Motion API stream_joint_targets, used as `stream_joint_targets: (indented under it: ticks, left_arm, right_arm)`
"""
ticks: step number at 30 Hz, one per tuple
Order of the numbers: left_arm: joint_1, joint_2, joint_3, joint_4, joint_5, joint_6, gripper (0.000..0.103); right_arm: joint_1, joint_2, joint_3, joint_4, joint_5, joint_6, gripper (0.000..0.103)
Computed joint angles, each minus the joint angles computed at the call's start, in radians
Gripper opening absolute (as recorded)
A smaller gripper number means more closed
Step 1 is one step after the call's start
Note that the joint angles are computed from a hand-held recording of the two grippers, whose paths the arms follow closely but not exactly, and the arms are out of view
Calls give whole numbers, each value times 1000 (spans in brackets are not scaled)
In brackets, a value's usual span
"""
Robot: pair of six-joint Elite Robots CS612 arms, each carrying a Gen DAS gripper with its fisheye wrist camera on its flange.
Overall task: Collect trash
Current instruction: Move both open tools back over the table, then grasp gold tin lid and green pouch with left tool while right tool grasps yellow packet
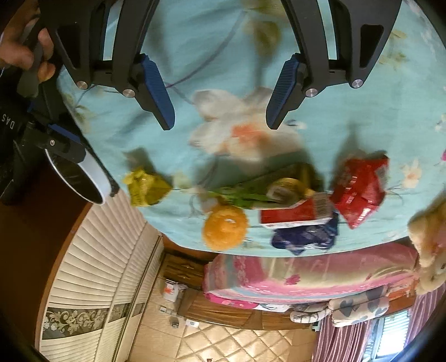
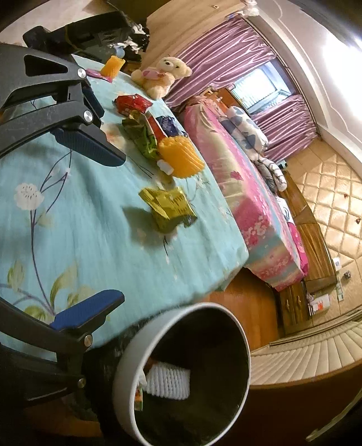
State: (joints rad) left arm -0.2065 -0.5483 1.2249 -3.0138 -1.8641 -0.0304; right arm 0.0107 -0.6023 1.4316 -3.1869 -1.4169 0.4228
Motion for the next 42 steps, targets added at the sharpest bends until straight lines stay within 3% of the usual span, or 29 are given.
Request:
stream_joint_targets:
  ticks: [12, 18, 31, 35, 36, 38, 40, 42]
  left_arm:
    - [25, 35, -100, 51, 56, 87, 75]
    - [30, 80, -199, 136, 57, 147, 76]
    - [17, 145, -329, 246, 57, 263, 75]
    - [8, 151, -337, 264, 73, 296, 62]
    - [5, 149, -334, 268, 81, 305, 50]
    - [-1, 145, -319, 250, 106, 321, 47]
    - [-3, 134, -297, 232, 104, 326, 44]
    - [-1, 122, -274, 225, 86, 310, 42]
  right_arm:
    - [11, 30, -59, 48, 20, -23, 91]
    - [10, 50, -97, 79, 31, -22, 91]
    - [2, 96, -183, 141, 37, 20, 91]
    - [0, 108, -203, 153, 33, 27, 91]
    - [0, 111, -207, 155, 31, 25, 91]
    - [0, 113, -209, 148, 28, 22, 86]
    - [0, 115, -213, 157, 33, 17, 56]
    - [-2, 113, -209, 160, 37, 15, 38]
